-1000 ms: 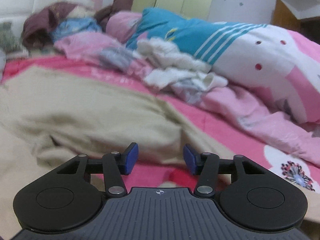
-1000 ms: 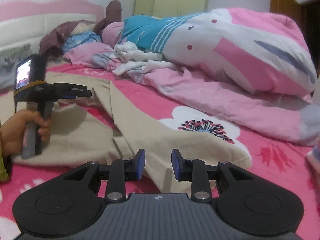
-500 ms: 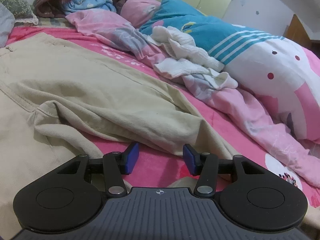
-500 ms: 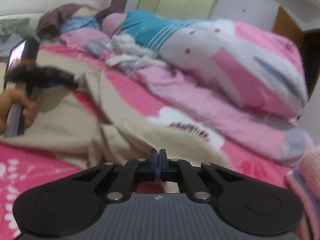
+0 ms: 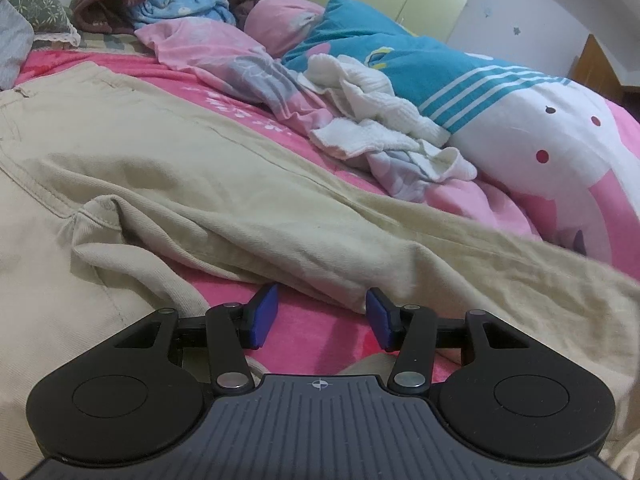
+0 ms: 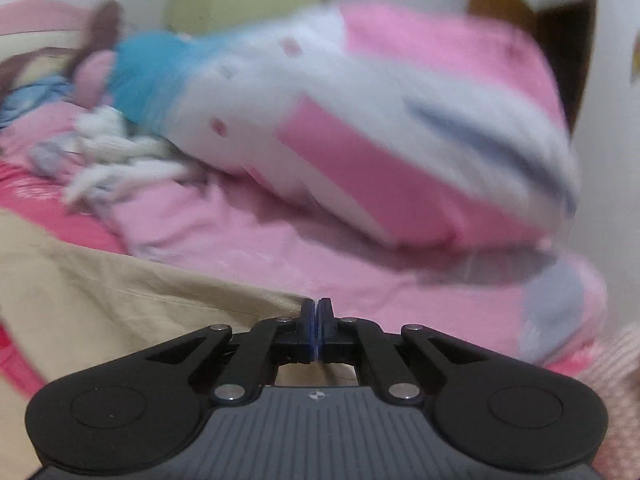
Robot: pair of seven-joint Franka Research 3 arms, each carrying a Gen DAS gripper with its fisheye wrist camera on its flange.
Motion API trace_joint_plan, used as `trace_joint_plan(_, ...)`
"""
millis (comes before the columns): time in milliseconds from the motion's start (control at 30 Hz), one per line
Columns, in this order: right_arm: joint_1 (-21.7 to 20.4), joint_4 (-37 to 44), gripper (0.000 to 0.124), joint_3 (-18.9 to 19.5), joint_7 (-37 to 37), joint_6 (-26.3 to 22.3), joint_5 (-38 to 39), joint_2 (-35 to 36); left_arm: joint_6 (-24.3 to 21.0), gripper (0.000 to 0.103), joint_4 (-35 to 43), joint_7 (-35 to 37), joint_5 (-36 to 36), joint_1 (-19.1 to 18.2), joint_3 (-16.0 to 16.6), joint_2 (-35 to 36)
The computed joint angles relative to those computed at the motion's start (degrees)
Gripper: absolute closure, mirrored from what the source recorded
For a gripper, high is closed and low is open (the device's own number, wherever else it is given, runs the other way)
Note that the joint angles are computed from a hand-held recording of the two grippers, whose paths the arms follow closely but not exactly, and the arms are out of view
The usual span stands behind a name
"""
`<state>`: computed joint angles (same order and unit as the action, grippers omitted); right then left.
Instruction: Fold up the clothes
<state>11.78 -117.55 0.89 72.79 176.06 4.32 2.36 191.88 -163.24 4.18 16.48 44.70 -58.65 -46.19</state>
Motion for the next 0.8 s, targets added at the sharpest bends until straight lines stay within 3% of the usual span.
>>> trace_joint_plan(167,0.4,11.6,0.124,-2.3,6.0,-7.9,-0.6,11.5,0.0,0.053,0.0,-0.1,0.1,0.1,-0.2,-0.1)
trace_joint_plan(333,2.0,15.6,0.124,-4.3,8.8,-8.2,-1.7,17.5,-0.1,0.053,0.1,-0.1,0.3,0.1,-0.3,0.0)
trace_joint_plan(400,0.8,15.3,0.122,-3.1,7.9,-7.6,0.2,17.5,0.0,0.053,0.0,-0.1,0.3,0.1,-0.2,0.1)
trace_joint_plan(433,1.0,14.4,0.116,-3.9,8.3,-7.2,0.9,16.7,0.0,0.053,0.0,-0.1,0.3,0.1,-0.1,0.1)
trace_joint_plan(467,2.7,13.1,0.097,-6.6,11.9,-6.4,-1.4,15.5,0.1,0.052,0.0,-0.1,0.3,0.1,-0.1,0.2)
trace_joint_plan(533,6.2,10.4,0.076,-12.4,20.8,-5.1,-7.8,12.9,0.2,0.052,0.0,0.0,0.2,0.1,-0.1,0.2)
trace_joint_plan(567,6.2,8.2,0.076,-13.2,21.9,-5.2,-7.5,10.4,0.2,0.051,0.0,0.0,0.2,0.1,0.0,0.3)
trace_joint_plan(600,4.9,5.9,0.076,-12.1,19.2,-6.8,-3.2,7.3,0.4,0.051,0.0,0.0,0.1,0.1,0.0,0.3)
trace_joint_plan(700,-5.0,1.2,0.074,-3.2,4.9,-15.1,16.5,-1.5,0.9,0.049,-0.3,-0.4,-0.6,0.3,-0.3,-0.5)
trace_joint_plan(733,-5.9,0.6,0.070,-2.9,-2.0,-21.5,26.1,-4.1,0.6,0.046,-0.3,-0.5,-0.8,0.2,-0.4,-1.3)
trace_joint_plan(800,-5.9,-1.3,0.066,-3.9,-8.4,-32.2,35.3,-8.7,-0.6,0.045,-0.2,-0.4,-0.6,-0.9,0.0,-2.8)
